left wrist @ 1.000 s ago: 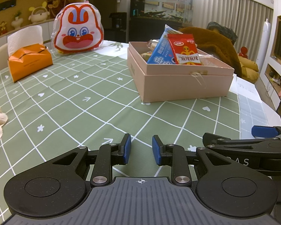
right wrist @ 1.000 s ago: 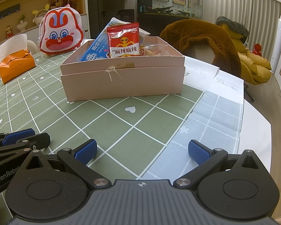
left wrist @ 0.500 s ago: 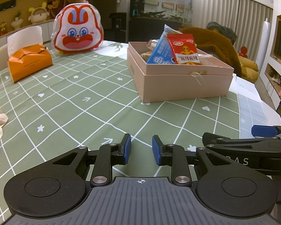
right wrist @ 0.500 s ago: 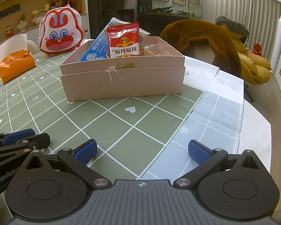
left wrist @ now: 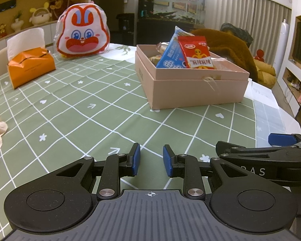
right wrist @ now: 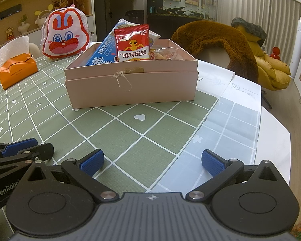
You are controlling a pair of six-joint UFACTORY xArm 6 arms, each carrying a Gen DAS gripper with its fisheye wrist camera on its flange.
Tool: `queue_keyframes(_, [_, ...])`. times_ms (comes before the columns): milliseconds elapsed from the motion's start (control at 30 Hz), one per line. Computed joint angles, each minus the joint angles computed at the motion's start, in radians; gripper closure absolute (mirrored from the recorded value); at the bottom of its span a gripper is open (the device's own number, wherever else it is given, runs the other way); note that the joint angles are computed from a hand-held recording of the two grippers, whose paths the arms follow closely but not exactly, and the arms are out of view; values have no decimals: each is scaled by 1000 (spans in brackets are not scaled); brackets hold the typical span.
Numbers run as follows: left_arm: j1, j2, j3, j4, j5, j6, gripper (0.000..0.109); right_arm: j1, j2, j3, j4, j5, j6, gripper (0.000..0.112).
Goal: Organize snacks
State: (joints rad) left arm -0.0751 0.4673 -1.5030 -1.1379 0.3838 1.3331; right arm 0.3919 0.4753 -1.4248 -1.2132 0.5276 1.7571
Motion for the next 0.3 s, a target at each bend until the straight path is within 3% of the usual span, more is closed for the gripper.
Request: queue_keyframes(300, [1,-2,3,-5,0,11,79,0,0,-1,0,0,0,9])
